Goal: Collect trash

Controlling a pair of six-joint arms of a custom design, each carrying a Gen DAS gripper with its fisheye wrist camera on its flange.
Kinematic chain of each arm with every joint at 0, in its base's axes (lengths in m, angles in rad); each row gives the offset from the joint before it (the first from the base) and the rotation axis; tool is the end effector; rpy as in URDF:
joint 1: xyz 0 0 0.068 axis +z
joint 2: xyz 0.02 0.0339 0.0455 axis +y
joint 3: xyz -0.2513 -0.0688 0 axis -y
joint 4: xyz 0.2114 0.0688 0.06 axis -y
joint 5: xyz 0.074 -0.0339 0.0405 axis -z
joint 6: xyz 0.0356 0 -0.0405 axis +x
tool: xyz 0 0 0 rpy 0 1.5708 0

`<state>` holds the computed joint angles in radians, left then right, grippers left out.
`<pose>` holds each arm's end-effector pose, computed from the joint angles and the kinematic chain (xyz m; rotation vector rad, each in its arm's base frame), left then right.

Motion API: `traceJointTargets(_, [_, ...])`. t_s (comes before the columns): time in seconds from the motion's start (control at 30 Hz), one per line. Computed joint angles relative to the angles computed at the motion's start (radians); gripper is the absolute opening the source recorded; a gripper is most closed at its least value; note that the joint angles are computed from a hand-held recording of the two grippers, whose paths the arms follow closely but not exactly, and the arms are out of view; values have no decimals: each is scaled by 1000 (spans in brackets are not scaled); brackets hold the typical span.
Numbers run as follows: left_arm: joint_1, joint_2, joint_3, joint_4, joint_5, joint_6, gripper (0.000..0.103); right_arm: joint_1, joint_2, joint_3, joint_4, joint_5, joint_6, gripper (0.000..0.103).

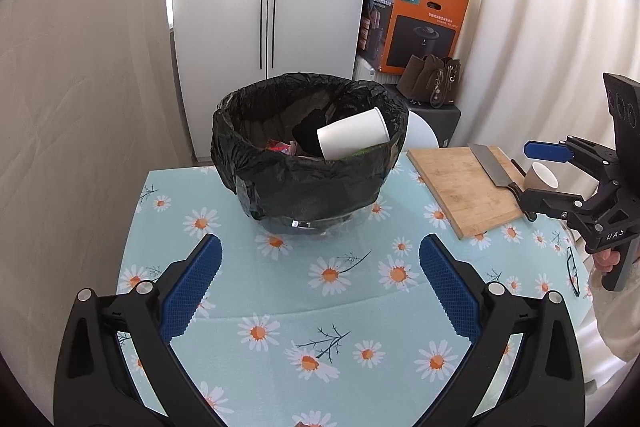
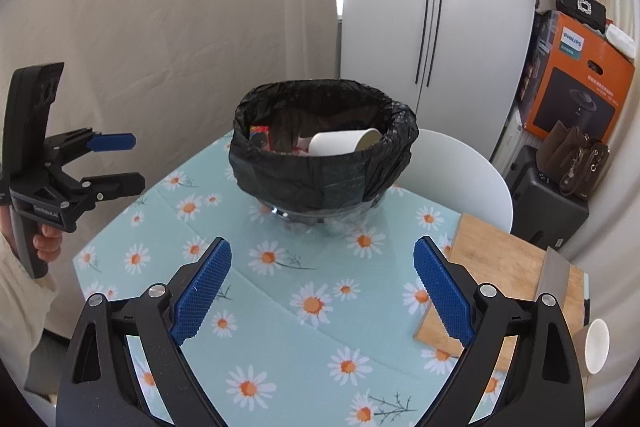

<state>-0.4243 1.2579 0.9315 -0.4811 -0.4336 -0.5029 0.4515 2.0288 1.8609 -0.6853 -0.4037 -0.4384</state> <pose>0.2209 -0.0834 0.2648 -0.2906 2.2677 0.0400 0.3716 0.1957 0.2823 -1.1914 2.0735 0.4938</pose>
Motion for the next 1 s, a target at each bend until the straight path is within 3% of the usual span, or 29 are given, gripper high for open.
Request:
traceJointTargets(0.33, [-150, -54, -10, -109, -117, -121, 97, -23, -167, -267, 89, 0, 9, 88])
traceJointTargets(0.7, [-219, -76, -1, -192, -182, -192, 97, -24, -251, -361, 129, 9, 21, 88])
traceJointTargets(1.0, [-222, -61, 14, -217, -177, -188, 97, -20, -279, -383, 141, 25, 31, 89])
